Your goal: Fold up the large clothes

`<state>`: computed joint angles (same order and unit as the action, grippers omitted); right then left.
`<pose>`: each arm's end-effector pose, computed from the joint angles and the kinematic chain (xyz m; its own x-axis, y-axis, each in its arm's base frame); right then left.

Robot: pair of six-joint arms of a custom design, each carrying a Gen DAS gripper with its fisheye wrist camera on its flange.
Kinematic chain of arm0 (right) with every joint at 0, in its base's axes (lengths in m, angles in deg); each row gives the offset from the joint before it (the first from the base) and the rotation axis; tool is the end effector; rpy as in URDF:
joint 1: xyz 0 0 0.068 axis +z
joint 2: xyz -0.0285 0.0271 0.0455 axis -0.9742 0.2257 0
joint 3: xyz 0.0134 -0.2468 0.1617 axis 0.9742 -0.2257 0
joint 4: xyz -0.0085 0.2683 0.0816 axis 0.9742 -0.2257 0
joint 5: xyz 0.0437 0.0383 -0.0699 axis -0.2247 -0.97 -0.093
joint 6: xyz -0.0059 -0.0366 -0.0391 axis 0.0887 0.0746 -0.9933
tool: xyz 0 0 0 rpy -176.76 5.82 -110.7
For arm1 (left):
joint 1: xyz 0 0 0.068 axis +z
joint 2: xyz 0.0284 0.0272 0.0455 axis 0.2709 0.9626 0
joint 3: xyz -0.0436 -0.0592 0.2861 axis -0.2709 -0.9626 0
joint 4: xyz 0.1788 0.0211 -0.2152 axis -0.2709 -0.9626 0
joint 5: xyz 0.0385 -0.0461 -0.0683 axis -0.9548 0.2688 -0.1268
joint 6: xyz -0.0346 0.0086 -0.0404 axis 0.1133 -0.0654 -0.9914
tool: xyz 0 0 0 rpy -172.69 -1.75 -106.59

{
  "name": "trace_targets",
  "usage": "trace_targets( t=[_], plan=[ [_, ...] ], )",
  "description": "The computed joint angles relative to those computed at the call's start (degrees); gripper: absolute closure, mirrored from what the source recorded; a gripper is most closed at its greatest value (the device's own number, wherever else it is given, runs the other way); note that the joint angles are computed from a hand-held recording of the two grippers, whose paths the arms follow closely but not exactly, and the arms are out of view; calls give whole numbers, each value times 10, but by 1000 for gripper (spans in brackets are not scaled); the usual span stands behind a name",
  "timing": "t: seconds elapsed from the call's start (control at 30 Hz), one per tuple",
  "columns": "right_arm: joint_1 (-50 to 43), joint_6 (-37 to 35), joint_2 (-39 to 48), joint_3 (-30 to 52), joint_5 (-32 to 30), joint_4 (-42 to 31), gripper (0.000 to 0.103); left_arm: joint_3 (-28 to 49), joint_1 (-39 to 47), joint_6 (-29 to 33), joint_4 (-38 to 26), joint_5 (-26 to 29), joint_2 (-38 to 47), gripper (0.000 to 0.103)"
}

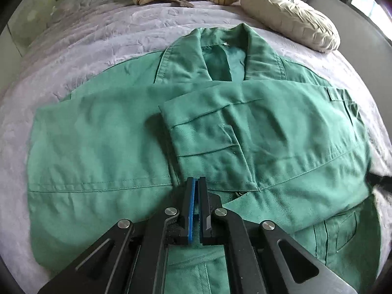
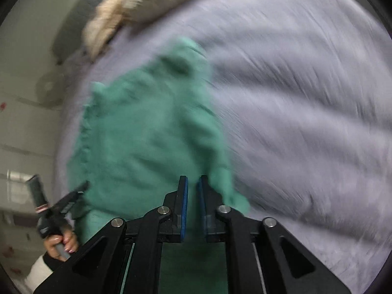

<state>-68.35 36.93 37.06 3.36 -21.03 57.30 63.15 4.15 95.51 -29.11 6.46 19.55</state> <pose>0.2371 0.0464 0.2150 -0.8152 0.5552 -0.1648 0.4054 0.7503 0.5223 0.3915 -0.0855 0.2493 -0.8776 0.2879 -0.3833 0.3470 0.9332 -0.0936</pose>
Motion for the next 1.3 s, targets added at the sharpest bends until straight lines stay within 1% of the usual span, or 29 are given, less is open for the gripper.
trace_targets(
  t=[0.07,0.1,0.17,0.23,0.3,0.4,0.47,0.57,0.7,0.77,0.87,0.9,0.93,0.97,1.0,1.07,1.13,1.17,1.2,1.23,1.27,1.3],
  plan=[
    [-31,29,-34,-62,-38,53,103,6,3,6,-13,-8,-2,100],
    [-38,42,-49,-72,-43,57,103,6,4,10,-17,-21,-6,100],
    [-33,48,-74,-67,-29,29,103,3,12,15,-26,-28,-16,100],
    [-21,50,-97,-57,-27,1,100,1,27,12,-47,-10,-26,100],
    [-6,51,-107,-46,-21,-19,100,-9,34,12,-54,-8,-39,100],
    [38,69,-113,-24,8,-51,99,-37,36,17,-57,-18,-69,100],
    [74,95,-112,-11,24,-67,99,-52,39,17,-63,-17,-87,100],
    [123,139,-107,-2,33,-62,99,-67,46,17,-86,-9,-111,100],
    [185,182,-93,13,47,-65,99,-86,62,25,-112,-2,-140,100],
    [213,207,-86,20,53,-63,99,-88,73,33,-141,7,-147,100],
    [254,244,-78,28,62,-63,99,-102,86,43,-164,10,-164,98],
    [266,255,-75,30,64,-63,99,-108,90,46,-170,9,-172,64],
    [279,266,-72,33,65,-63,99,-113,96,44,-179,6,-181,0],
    [290,276,-69,35,65,-65,99,-121,101,37,-179,2,-195,4],
    [301,286,-66,38,65,-67,99,-131,107,34,-175,2,-211,1],
    [321,306,-64,41,68,-69,99,-117,118,46,-203,6,-211,1],
    [341,324,-63,46,73,-75,98,-111,126,50,-217,0,-216,1],
    [346,330,-64,48,73,-78,92,-107,130,55,-225,-6,-219,1],
    [351,335,-63,50,74,-82,75,-105,134,61,-231,-10,-222,1],
    [360,344,-62,55,79,-89,62,-101,140,67,-239,-13,-224,1],
    [371,351,-61,62,89,-99,38,-95,147,73,-250,-14,-224,1],
    [378,355,-64,67,98,-106,33,-97,153,79,-257,-17,-229,1]
  ],
)
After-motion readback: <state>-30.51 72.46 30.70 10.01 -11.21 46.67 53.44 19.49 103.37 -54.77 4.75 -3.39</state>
